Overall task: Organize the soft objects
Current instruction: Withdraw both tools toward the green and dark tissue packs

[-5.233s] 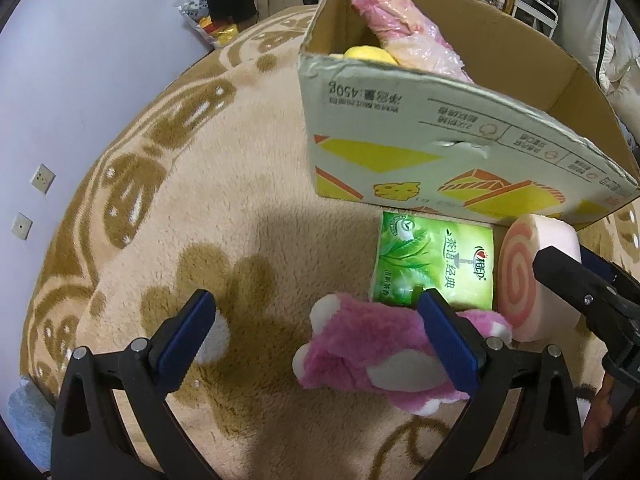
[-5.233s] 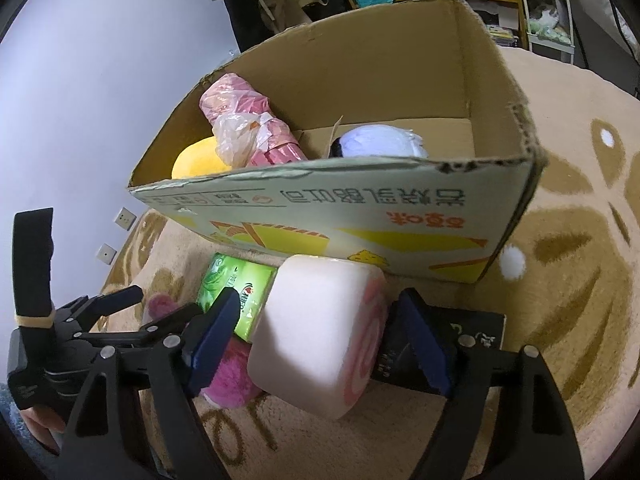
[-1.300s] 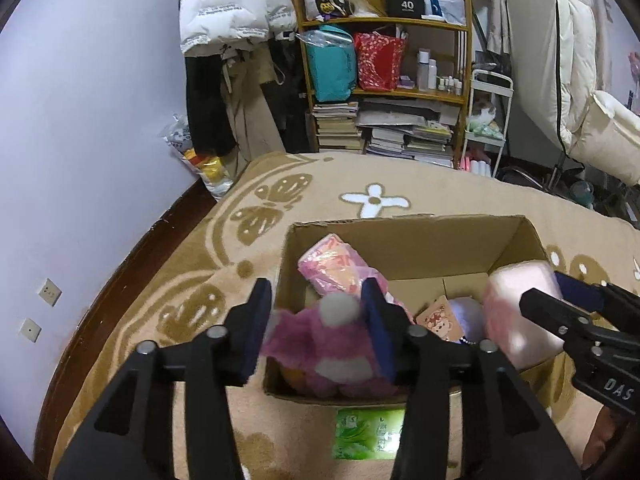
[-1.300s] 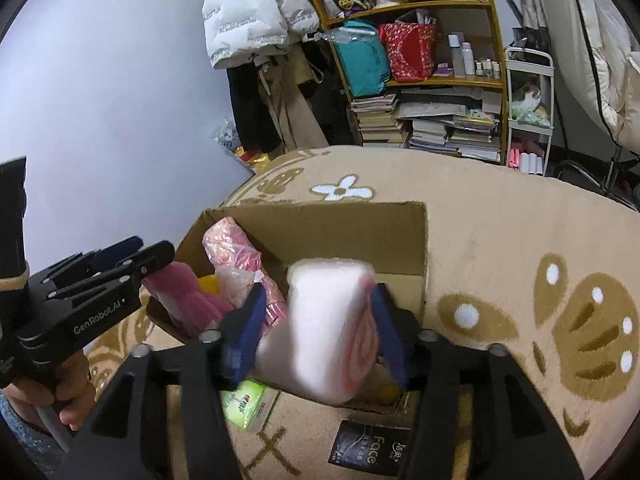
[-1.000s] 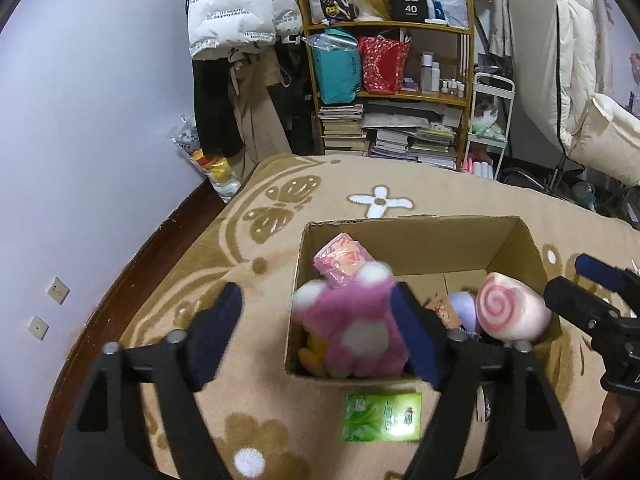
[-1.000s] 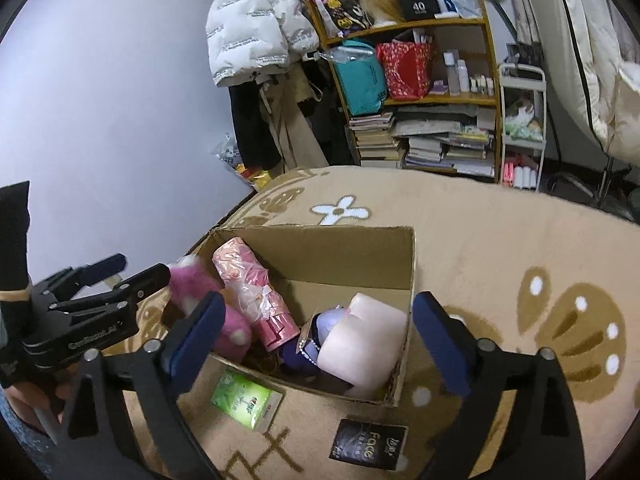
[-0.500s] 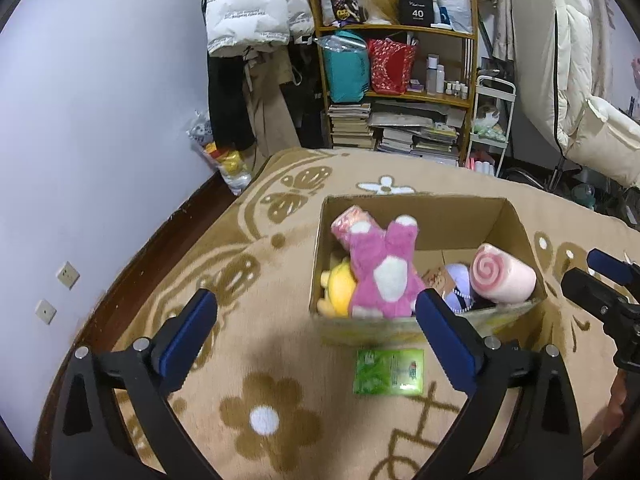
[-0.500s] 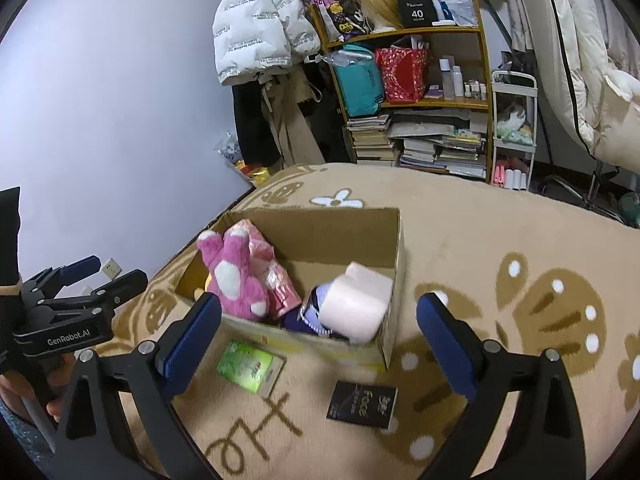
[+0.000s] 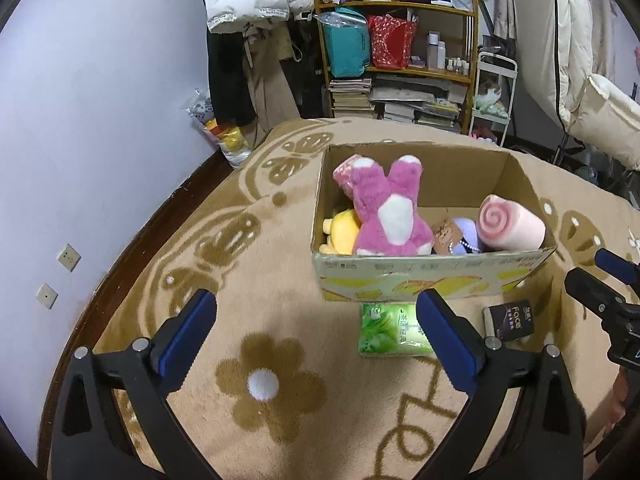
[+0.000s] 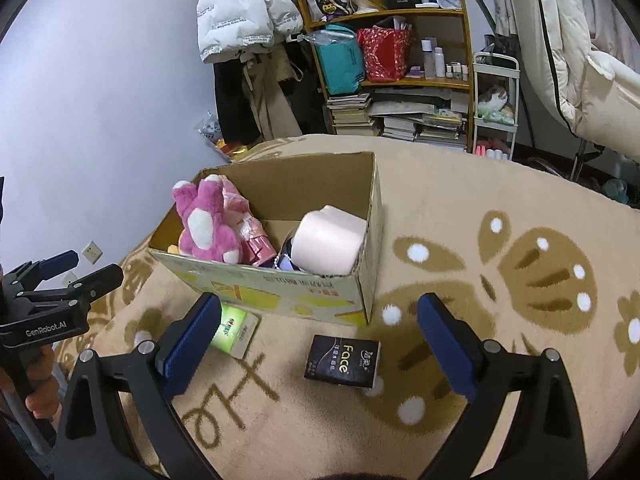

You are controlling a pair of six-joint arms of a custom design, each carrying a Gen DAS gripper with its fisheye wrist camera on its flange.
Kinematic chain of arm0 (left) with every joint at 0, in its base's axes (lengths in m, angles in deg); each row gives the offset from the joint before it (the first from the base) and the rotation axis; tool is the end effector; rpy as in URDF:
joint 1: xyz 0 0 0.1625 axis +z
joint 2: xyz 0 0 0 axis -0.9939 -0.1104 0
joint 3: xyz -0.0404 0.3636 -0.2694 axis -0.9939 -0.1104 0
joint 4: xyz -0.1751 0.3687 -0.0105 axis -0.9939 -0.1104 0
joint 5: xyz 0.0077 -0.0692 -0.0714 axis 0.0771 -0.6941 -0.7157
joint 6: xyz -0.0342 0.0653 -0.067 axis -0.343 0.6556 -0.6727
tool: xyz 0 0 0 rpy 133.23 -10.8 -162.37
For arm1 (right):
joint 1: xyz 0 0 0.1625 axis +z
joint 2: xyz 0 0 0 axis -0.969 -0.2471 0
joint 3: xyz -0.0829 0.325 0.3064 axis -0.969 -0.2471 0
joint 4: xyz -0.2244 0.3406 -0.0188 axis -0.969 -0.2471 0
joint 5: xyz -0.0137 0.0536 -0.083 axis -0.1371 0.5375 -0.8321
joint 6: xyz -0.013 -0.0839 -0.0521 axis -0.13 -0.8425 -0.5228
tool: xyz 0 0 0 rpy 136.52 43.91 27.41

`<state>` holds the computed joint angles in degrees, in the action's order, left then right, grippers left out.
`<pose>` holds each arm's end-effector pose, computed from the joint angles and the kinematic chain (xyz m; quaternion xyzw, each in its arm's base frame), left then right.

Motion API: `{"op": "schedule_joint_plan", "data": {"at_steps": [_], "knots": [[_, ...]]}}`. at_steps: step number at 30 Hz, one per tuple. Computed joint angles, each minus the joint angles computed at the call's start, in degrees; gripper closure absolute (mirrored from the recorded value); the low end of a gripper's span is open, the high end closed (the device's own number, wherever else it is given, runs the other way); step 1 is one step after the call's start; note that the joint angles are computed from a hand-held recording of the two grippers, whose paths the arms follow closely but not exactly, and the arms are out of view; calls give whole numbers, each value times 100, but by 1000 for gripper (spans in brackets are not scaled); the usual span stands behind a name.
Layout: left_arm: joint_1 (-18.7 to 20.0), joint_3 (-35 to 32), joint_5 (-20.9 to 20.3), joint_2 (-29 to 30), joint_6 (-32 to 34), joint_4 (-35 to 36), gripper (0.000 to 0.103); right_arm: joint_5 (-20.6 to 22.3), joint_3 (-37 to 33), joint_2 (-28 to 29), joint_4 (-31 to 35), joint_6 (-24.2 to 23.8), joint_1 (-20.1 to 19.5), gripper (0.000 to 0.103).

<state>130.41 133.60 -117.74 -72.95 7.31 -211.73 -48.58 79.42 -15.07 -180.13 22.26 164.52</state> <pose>-0.3023 -0.6217 0.0552 0.3356 0.8461 -0.2485 0.3315 0.0743 -0.5215 0.2316 0.0119 -0.8496 0.4329 0.3009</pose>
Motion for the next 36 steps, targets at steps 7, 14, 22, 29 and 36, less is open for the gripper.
{"op": "schedule_joint_plan", "data": {"at_steps": [7, 14, 22, 29, 36], "knots": [[87, -46, -67, 166, 67, -19, 4, 168, -23, 161, -112, -76, -227, 1], [158, -189, -76, 371, 71, 189, 4, 174, -105, 242, 67, 33, -361, 1], [248, -398, -150, 573, 55, 369, 4, 140, -249, 392, 339, 40, -451, 1], [346, -594, -212, 725, -13, 573, 4, 136, -375, 465, 603, 120, -555, 1], [391, -716, -323, 871, 33, 712, 4, 110, -451, 488, 810, 178, -649, 1]]}}
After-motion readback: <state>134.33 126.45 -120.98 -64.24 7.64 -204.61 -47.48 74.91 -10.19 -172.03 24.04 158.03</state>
